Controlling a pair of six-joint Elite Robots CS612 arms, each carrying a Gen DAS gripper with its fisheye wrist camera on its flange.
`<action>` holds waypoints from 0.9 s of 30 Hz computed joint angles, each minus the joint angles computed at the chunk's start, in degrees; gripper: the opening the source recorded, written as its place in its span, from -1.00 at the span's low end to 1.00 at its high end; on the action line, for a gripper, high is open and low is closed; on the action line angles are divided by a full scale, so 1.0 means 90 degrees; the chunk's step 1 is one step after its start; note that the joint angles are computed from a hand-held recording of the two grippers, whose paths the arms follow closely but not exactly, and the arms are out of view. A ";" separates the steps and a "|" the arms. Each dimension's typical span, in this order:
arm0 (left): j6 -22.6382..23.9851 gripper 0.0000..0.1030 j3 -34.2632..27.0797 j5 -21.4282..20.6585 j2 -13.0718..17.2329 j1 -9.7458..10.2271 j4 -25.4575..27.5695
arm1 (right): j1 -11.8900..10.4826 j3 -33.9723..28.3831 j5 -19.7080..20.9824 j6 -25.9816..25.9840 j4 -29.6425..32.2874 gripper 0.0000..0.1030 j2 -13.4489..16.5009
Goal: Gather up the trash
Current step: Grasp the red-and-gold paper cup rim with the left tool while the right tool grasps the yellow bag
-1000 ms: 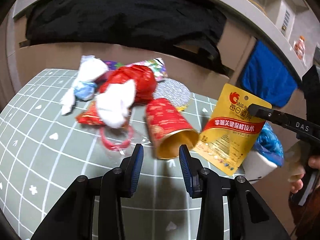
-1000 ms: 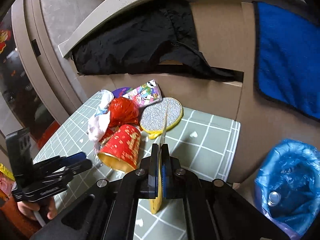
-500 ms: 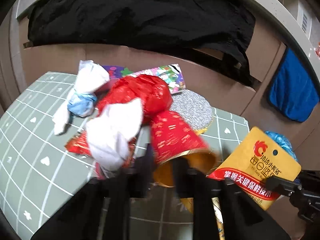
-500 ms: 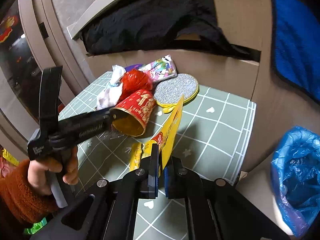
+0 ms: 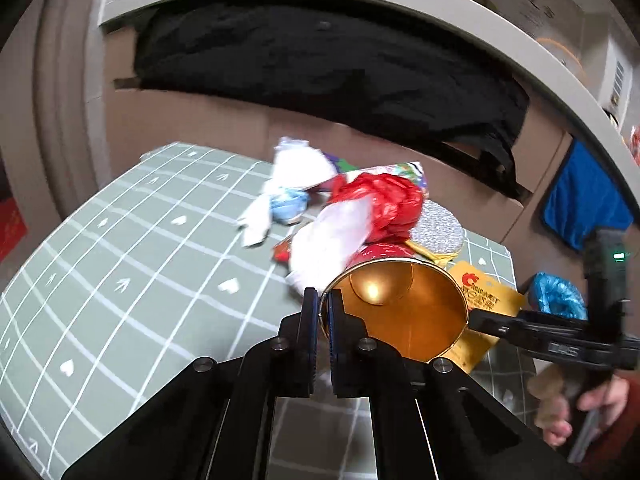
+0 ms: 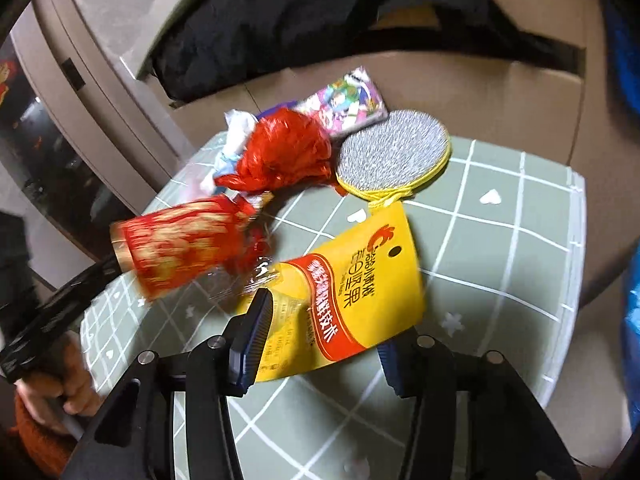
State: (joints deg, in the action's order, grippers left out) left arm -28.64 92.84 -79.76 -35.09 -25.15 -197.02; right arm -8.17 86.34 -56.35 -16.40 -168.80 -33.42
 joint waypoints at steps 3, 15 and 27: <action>-0.0068 -0.91 0.0134 -0.0132 -0.0041 0.0037 -0.0062 | 0.0094 -0.0235 0.0024 -0.0134 0.0477 -0.28 0.0118; -0.0101 -0.87 -0.0412 -0.0641 0.0222 0.0041 0.0575 | 0.0062 0.0338 -0.0419 -0.0204 -0.0826 -0.94 -0.0296; 0.0547 -0.69 -0.1543 -0.1044 0.0689 -0.0081 0.1314 | -0.0205 0.0865 -0.0336 -0.0541 -0.1271 -0.94 -0.0567</action>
